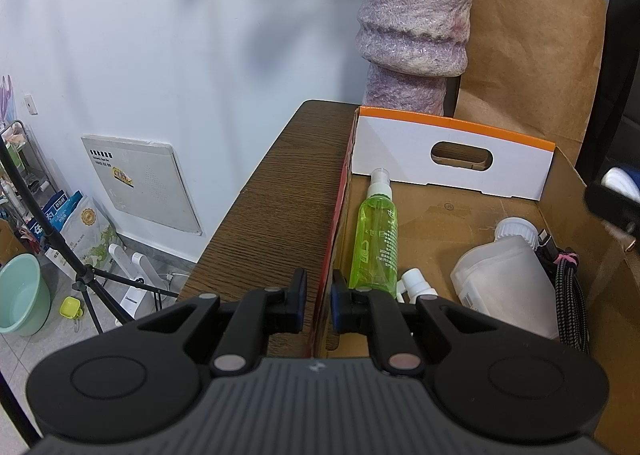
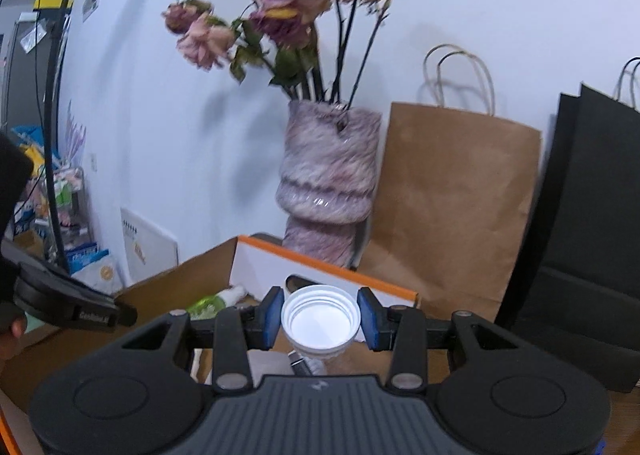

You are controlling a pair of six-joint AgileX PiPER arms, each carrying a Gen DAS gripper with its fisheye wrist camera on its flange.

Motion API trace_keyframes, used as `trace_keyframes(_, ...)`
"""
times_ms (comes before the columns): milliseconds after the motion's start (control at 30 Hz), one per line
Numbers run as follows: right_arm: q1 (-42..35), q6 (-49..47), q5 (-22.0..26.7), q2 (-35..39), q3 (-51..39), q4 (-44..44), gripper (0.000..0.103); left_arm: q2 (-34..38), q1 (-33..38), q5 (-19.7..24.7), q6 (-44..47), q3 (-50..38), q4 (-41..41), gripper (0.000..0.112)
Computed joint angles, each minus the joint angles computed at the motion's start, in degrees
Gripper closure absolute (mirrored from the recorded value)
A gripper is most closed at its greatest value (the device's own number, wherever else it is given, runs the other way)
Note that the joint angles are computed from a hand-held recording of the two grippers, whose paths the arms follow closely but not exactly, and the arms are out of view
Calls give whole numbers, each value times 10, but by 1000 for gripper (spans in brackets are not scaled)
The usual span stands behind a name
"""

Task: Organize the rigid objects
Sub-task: 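Carry the white cap with the right gripper into the tray and release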

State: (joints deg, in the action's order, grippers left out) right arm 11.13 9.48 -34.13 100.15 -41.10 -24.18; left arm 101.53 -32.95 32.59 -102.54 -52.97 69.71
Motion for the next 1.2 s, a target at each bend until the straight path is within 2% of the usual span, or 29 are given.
trace_keyframes(233,4,12,6,20,-10,-22,64,1,-1,2,-1,-1,1,100)
trace_keyframes(867,18,-22,20,23,-11,0,64,3,-5,7,1,-5,1,100)
trace_keyframes(933,19,-30,24,22,-12,10,53,2,-4,6,0,-4,1,100)
trace_keyframes(1000,20,-38,21,19,-8,20,18,3,-5,7,0,-5,1,100)
trace_keyframes(1067,21,-50,6,16,2,30,8,3,-5,7,0,-5,1,100)
trace_keyframes(1200,35,-103,4,14,8,76,6,3,-5,7,0,-5,1,100)
